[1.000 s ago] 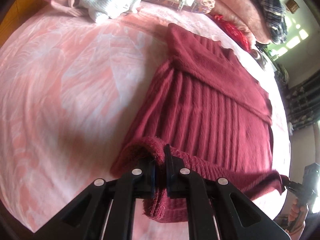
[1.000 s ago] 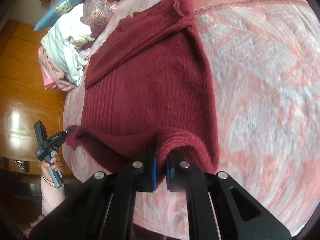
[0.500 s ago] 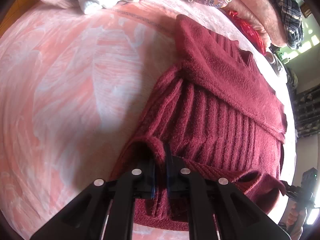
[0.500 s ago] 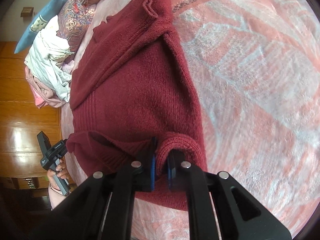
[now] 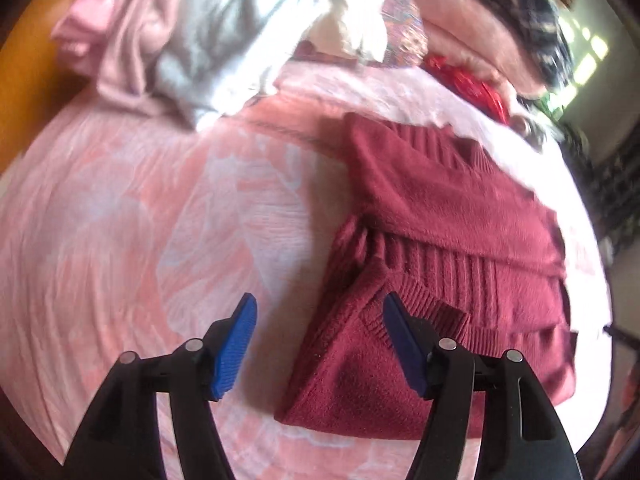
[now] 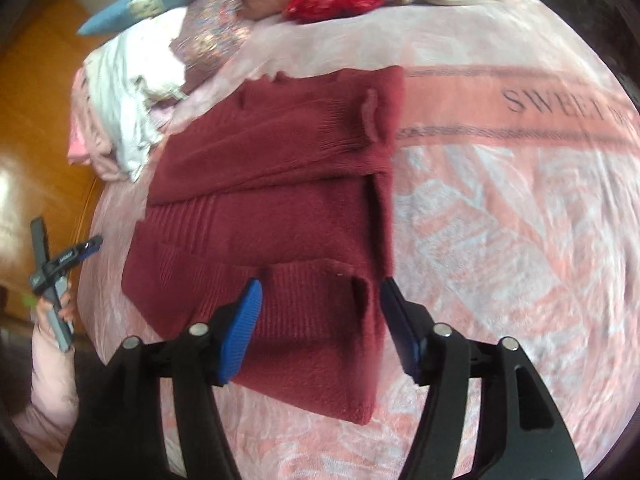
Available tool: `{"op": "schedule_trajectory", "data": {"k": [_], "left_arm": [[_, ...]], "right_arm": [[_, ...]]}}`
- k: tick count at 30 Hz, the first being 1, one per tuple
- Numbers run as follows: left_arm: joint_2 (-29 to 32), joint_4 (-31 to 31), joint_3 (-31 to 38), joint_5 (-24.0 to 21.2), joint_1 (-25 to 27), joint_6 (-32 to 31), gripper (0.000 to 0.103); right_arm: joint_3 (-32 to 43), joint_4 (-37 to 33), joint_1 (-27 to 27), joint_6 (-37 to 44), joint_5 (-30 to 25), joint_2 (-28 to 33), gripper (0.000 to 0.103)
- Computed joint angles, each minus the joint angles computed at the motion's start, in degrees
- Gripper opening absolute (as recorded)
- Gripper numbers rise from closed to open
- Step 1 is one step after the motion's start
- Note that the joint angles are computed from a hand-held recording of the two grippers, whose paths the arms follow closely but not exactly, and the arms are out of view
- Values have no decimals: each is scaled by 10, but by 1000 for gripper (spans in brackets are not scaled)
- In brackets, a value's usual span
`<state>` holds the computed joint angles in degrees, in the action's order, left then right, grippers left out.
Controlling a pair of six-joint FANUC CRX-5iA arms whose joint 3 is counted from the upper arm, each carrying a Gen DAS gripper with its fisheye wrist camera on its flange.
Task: Fold small clothes
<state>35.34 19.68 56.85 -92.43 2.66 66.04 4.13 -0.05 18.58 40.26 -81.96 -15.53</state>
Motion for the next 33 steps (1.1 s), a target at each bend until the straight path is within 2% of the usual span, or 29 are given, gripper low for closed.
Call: {"op": "schedule_trajectory", "data": {"k": [5, 7, 11, 19, 20, 21, 22, 24, 25, 28, 33], "left_arm": [[4, -43, -11, 0, -38, -45, 67], [4, -52, -22, 5, -50, -52, 67], [3, -73, -38, 23, -71, -69, 68], [4, -94, -53, 36, -89, -90, 67], [4, -91, -53, 34, -87, -93, 64], [5, -89, -53, 31, -86, -98, 55], [4, -90, -54, 29, -86, -103, 46], [-5, -94, -66, 34, -86, -112, 35], [-10, -96, -72, 39, -86, -117, 27], [-22, -87, -85, 40, -81, -130, 15], [-34, -39, -111, 39, -56, -140, 14]], "right_arm": [[26, -52, -24, 47, -21, 58, 63], [29, -55, -27, 59, -26, 72, 66], [35, -59, -34, 78, -26, 90, 80], [43, -97, -40, 146, -51, 113, 85], [41, -94, -33, 155, -51, 112, 75], [40, -85, -25, 162, -53, 113, 59], [37, -72, -16, 163, -56, 113, 51], [40, -78, -17, 172, -55, 113, 17], [41, -85, -19, 173, -53, 111, 13], [35, -79, -11, 172, -45, 98, 10], [18, -83, -12, 163, -25, 66, 9]]}}
